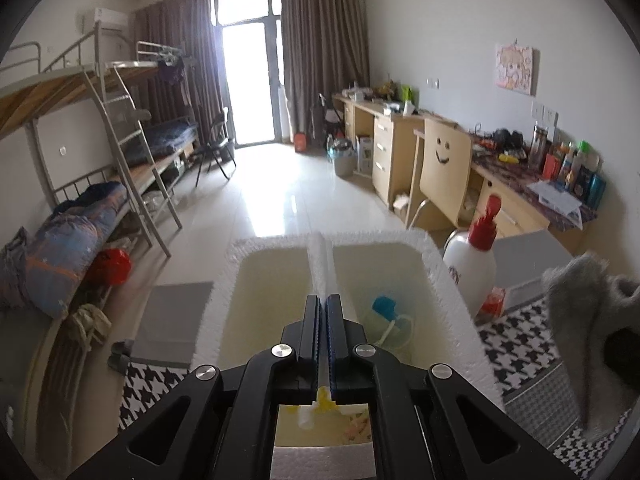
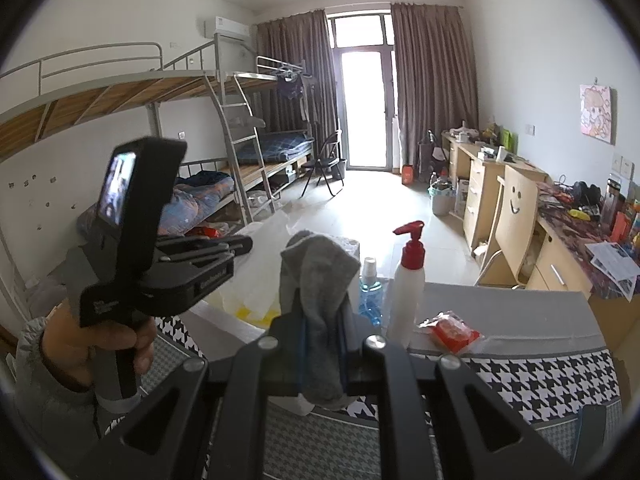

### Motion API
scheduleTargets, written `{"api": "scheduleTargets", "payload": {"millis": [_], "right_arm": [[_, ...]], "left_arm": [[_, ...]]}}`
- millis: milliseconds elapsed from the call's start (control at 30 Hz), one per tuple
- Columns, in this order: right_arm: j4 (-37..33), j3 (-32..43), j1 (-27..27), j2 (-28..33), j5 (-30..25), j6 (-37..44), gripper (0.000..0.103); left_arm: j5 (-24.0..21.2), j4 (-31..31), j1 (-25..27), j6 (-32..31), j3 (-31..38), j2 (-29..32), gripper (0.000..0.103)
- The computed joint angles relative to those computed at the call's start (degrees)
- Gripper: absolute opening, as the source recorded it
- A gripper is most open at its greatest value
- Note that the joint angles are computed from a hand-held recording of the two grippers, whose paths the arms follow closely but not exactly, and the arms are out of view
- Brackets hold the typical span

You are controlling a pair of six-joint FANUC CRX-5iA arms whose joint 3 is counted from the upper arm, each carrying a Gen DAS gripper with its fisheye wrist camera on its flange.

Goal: Organize soft objects
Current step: 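Lower the white tissue into the foam box and open the left tool, then lower the grey sock into the foam box and open the right tool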

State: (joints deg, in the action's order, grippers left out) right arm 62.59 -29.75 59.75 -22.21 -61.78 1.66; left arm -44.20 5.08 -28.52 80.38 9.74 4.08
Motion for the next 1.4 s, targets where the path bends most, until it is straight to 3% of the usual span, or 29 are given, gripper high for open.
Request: {"api": "scheduleTargets", "payload": {"millis": [67,133,200,433,967,1400], "right_arm": [[-0.04,-0.05,0.04,0.05,-0.23,-0.23,0.015],[-0.33,0.13,-0.27,0.15,0.03,0.03,0.015],[-0.32,0.18,-0.37,0.2,0.13,0.09,0.016],[-0.27,0.31,-0.67,0.44,0.47,0.13,0.016],[-0.64,3.06,-2.53,3.97,3.74,3.1,0.016],[-3.72,6.61,-5.23,7.88,7.17,6.51,0.016]], "left_arm": [[-1.22,-0.88,-0.11,0.38,0.79,0.51,0.016],[-1.51,-1.67,-0.15,1.01,1.02,0.48,0.062],[0.73,-0.95,0.24,0.84,-0.66,-0.75,0.082],[3.57,-3.09,0.59,3.22,-1.97,-2.96,0.101],[5.74,-7.56,1.92,7.6,-5.14,-7.86,0.102],[7.8,-6.72,5.2,8.45,-9.49,-11.19,0.102]]}}
